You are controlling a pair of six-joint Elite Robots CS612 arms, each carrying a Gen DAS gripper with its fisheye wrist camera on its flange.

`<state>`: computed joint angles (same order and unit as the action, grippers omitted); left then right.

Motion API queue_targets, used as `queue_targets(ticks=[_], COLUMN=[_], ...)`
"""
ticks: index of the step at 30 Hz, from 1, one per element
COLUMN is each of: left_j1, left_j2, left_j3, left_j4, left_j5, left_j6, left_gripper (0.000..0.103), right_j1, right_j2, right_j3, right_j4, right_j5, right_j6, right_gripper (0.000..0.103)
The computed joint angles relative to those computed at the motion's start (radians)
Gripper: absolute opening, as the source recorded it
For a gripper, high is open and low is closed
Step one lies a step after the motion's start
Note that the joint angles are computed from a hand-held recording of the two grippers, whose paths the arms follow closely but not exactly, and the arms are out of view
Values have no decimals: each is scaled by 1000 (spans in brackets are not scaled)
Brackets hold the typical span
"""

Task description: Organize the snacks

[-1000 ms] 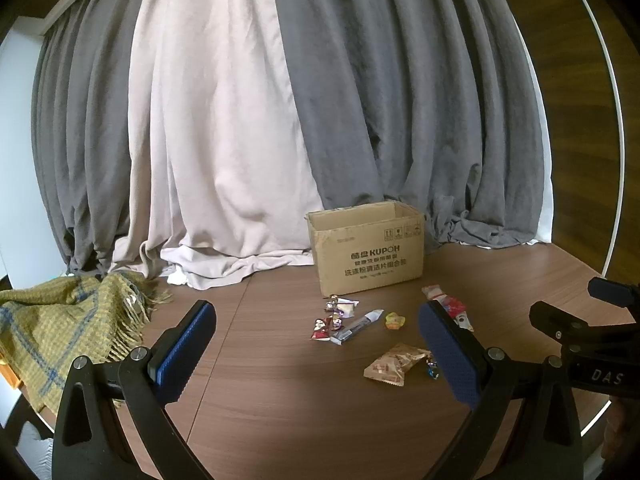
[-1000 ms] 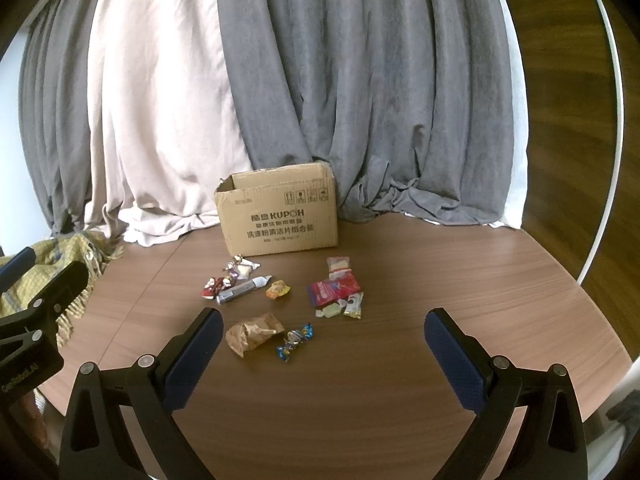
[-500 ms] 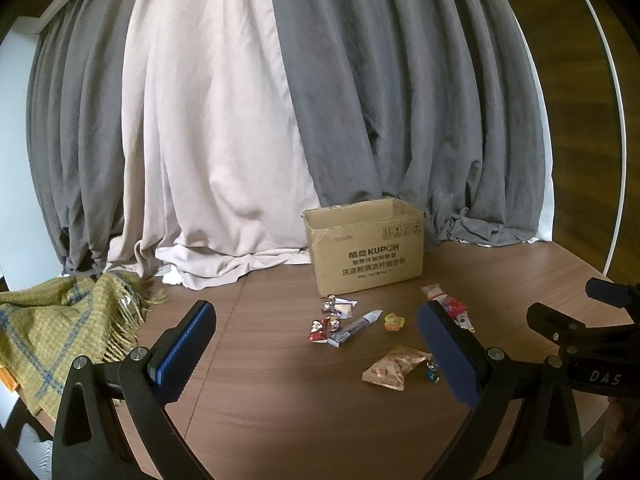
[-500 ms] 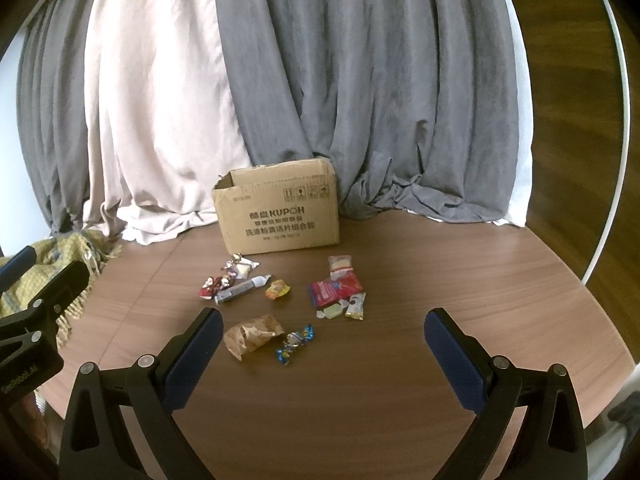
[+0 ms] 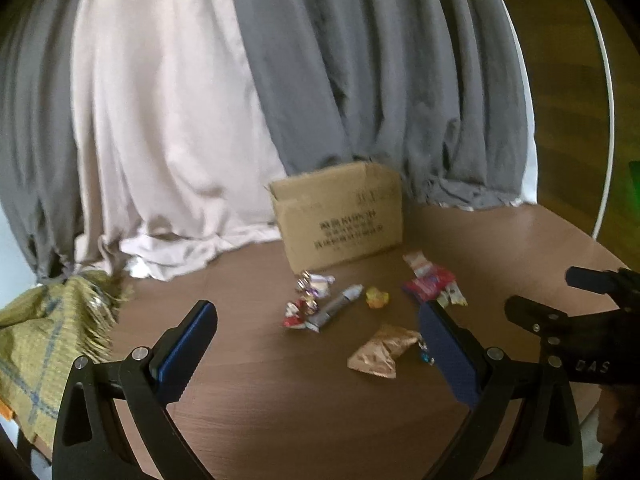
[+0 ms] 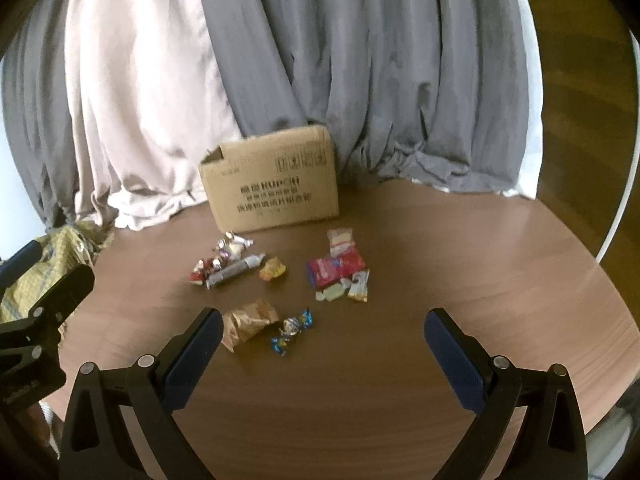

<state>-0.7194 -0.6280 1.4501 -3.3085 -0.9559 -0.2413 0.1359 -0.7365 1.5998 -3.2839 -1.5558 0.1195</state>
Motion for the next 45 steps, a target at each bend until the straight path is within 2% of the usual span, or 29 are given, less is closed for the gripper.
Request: queue_targets(ticks=[3, 8, 12, 18, 24, 29, 31, 38, 42, 45], left_j1=[14, 49, 78, 110, 130, 138, 142, 159, 163, 162], left_j2=[11, 38, 70, 118, 162, 190, 204, 248, 257, 251], left_j3=[-27, -84, -149, -242, -317, -361, -384, -456, -468, -451], left_j4=[56, 144, 238, 366, 458, 518, 537, 606, 617, 590], left_j5=[-52, -188, -314, -473, -591, -644, -668, -735, -763, -754], left_j6=[0, 9, 42, 115, 200, 243, 251, 196, 170, 141], left_gripper=[97, 91, 81, 68, 65, 65, 64, 63, 50, 45], right_j1=[-1, 0, 4, -5, -3, -2, -2, -1, -2, -8], right_j2=[11, 33, 57, 102, 128, 140, 146, 172, 182, 187], right_j3=[-23, -71, -114, -200, -246, -266, -276, -320, -336, -346], right_j4=[52, 149, 230, 407, 502, 531, 540, 592, 601, 619], right_j5=[10, 27, 28, 84, 91, 102, 111, 114, 121, 158], right_j6=[4, 9, 4, 37, 19, -9, -25, -38, -45, -30], right_gripper=[102, 100, 89, 71, 62, 61, 56, 49, 46, 46])
